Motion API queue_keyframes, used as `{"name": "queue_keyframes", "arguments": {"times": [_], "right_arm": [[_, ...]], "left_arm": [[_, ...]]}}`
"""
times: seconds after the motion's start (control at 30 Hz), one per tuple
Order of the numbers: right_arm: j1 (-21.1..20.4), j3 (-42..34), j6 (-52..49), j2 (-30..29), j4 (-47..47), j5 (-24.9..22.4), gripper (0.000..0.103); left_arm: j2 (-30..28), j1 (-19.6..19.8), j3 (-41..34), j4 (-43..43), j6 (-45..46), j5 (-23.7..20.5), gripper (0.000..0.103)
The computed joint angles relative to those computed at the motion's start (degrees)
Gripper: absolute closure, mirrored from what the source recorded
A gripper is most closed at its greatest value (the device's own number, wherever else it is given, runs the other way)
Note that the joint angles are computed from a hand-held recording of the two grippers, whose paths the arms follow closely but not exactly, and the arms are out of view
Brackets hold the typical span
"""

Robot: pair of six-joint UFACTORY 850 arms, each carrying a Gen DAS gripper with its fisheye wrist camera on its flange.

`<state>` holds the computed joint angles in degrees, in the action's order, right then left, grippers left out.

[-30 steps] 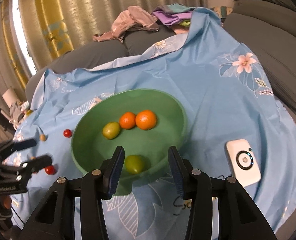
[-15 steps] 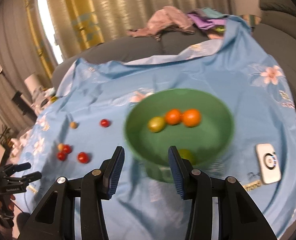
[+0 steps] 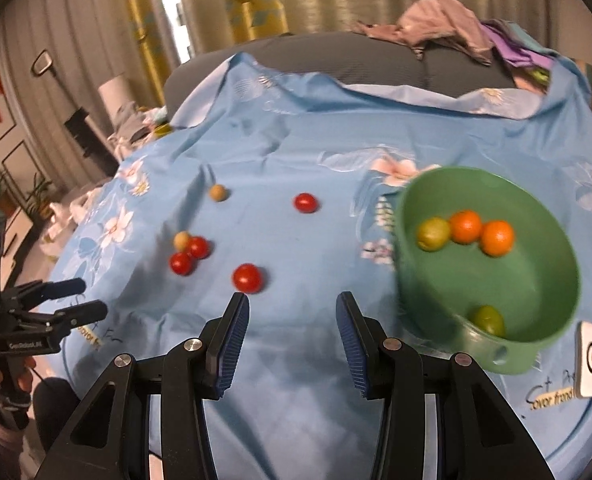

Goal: Organize fruits
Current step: 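Move the left tool toward the small yellow tomato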

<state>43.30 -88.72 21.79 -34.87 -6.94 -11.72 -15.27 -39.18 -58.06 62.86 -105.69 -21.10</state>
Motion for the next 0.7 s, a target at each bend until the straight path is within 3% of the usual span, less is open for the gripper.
{"name": "queue_keyframes", "arguments": {"times": [0.13, 0.37, 0.5, 0.7], "right_arm": [[0.48, -2.81, -10.31, -2.26, 9.42, -1.36, 0.057], [0.50, -6.38, -18.77, -5.21, 17.28, -3.25, 0.057], [0.05, -7.55, -21.13, -6.43, 20.13, -4.11, 0.057], [-0.95, -8.66, -24.72, -7.81, 24.95, -4.64, 0.057]], "left_arm": [[-0.96, 0.74, -0.85, 0.68, 0.67, 0.11, 0.033], [-4.36, 2.74, -4.99, 0.93, 6.15, -0.56, 0.045], [-7.74, 4.42, -9.10, -1.21, 12.21, -1.40, 0.067], [-12.22, 6.30, -14.33, -8.38, 24.26, -2.48, 0.067]]}}
